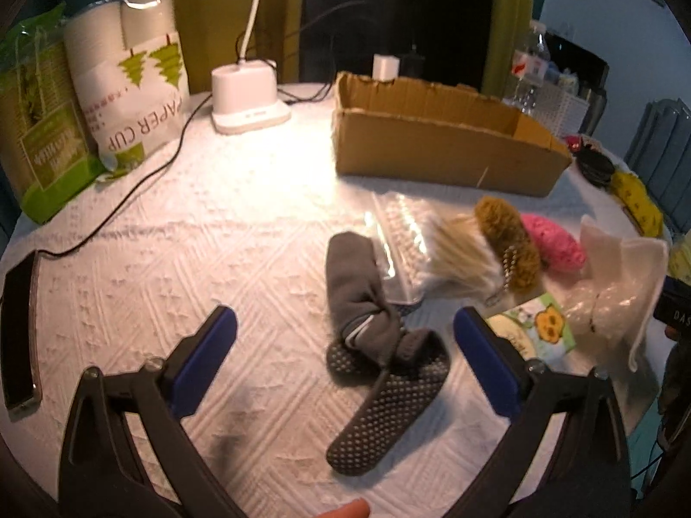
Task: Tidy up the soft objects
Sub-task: 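Grasp the grey slipper with the left gripper while the right gripper grasps the white towel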
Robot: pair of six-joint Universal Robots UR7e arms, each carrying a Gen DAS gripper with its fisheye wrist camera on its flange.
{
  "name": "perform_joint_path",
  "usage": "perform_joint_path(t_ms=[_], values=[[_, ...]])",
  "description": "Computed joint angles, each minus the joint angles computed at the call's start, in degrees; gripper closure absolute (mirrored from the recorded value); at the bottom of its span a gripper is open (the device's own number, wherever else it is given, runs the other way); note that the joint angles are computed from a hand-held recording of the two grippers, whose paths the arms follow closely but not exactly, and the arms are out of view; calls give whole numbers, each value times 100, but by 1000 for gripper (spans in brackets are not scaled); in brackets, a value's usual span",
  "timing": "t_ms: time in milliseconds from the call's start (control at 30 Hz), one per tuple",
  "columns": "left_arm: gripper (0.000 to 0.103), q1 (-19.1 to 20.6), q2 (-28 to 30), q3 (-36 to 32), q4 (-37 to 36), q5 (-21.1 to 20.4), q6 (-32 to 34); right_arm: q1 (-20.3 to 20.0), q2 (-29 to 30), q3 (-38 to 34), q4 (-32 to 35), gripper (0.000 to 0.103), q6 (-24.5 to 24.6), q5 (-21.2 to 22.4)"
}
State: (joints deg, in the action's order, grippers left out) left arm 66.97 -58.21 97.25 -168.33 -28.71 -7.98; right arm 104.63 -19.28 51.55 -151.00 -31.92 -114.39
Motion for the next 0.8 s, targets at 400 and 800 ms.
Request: perform_joint_path(t_ms=[400, 800], values=[[53, 162, 67, -297, 849, -506, -207, 12, 185, -144, 358, 68, -446, 252], [66, 47, -241, 89, 24, -1200, 279, 37, -184, 237, -155, 96, -576, 674]])
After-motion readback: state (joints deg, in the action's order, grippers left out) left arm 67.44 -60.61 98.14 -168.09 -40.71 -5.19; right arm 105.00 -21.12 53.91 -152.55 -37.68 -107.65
